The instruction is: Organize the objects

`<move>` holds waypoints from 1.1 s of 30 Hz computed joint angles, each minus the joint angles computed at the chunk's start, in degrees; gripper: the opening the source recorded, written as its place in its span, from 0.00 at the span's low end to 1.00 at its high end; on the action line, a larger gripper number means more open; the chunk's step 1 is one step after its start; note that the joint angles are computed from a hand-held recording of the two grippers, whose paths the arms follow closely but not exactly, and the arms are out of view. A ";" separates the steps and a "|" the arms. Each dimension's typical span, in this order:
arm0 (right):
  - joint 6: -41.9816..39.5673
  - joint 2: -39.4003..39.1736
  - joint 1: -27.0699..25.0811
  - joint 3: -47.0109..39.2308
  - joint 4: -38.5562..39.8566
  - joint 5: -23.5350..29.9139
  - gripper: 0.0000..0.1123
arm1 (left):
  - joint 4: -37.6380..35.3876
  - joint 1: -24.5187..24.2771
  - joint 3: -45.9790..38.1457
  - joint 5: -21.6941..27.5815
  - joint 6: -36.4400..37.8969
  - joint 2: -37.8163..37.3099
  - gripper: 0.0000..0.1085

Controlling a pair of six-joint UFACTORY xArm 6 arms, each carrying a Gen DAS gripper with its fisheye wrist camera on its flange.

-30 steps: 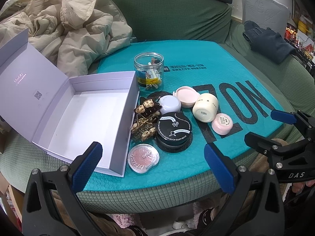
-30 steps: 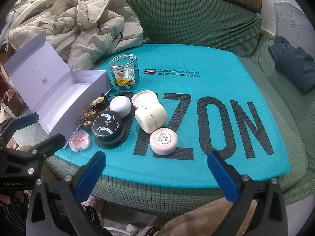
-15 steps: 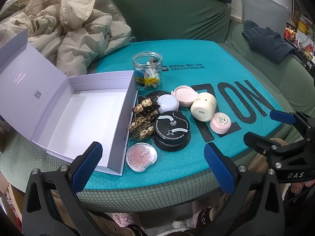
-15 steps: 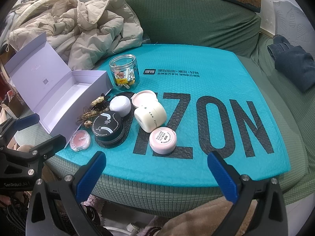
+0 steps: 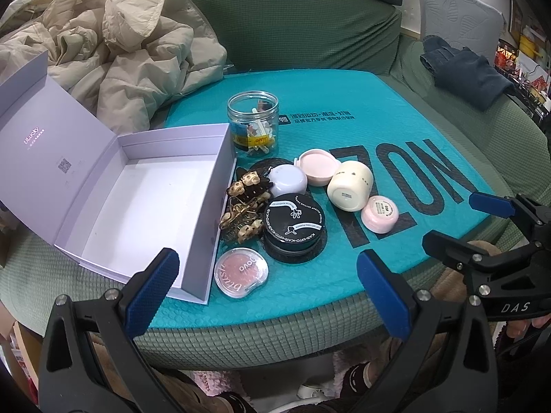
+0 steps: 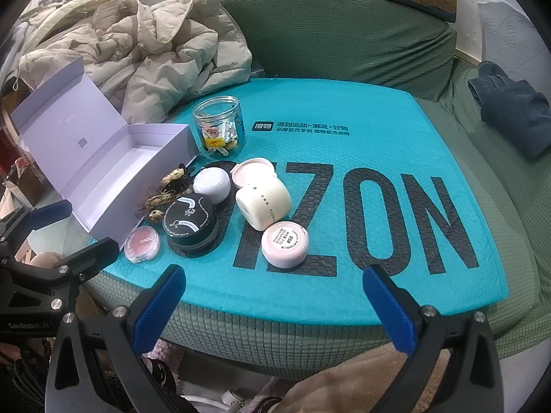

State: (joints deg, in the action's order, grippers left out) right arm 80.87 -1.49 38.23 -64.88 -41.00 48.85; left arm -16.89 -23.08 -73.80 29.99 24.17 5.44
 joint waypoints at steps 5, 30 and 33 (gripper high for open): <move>-0.56 -0.20 -0.02 0.30 0.03 -0.41 0.92 | 0.09 -0.17 0.56 -0.05 -0.64 -0.30 0.95; -1.66 4.15 -5.54 2.73 -2.50 -8.39 0.91 | -7.30 0.05 -0.61 0.04 -0.15 5.81 0.88; -2.63 5.32 -6.29 2.35 -2.20 -9.01 0.90 | -7.95 0.32 -1.15 0.31 -0.90 6.73 0.83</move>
